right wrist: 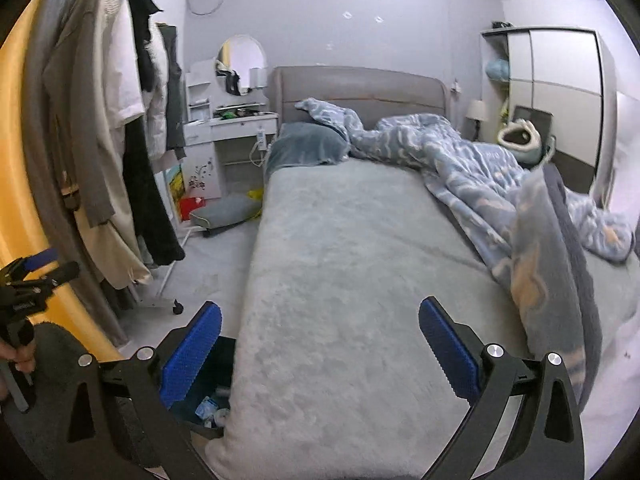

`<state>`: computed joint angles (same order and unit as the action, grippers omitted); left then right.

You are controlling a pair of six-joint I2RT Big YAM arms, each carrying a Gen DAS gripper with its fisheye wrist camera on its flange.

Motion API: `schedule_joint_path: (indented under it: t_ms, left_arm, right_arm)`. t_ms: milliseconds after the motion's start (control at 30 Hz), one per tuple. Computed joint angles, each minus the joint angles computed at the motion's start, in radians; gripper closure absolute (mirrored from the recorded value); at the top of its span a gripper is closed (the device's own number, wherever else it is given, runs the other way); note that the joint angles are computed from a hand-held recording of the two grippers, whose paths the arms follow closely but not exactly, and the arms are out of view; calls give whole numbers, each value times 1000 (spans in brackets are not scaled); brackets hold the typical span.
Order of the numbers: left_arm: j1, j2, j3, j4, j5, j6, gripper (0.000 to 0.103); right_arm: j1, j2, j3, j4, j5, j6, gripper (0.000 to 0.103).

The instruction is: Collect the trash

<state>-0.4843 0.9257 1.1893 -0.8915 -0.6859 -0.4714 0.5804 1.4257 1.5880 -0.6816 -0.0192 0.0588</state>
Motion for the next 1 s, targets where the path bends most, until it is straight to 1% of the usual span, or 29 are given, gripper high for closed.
schedule_joint_path:
  t_ms: [67, 133, 233, 500, 633, 1000]
  left_arm:
    - [-3, 2, 1, -8, -2, -2, 3]
    - [1, 7, 4, -22, 7, -15, 3]
    - [2, 13, 5, -37, 13, -39, 3]
    - [-16, 20, 8, -41, -10, -45, 3]
    - [-17, 20, 8, -39, -9, -59, 3]
    - [-14, 15, 2, -33, 3, -51, 3]
  right_arm:
    - [-11, 4, 4, -2, -32, 21, 3]
    - [-19, -3, -11, 25, -76, 39, 3]
    - [-18, -11, -23, 40, -95, 46, 3]
    - [-11, -11, -22, 40, -89, 51, 3]
    - [-8, -11, -22, 38, -84, 50, 3]
    - [-12, -11, -19, 31, -84, 51, 3]
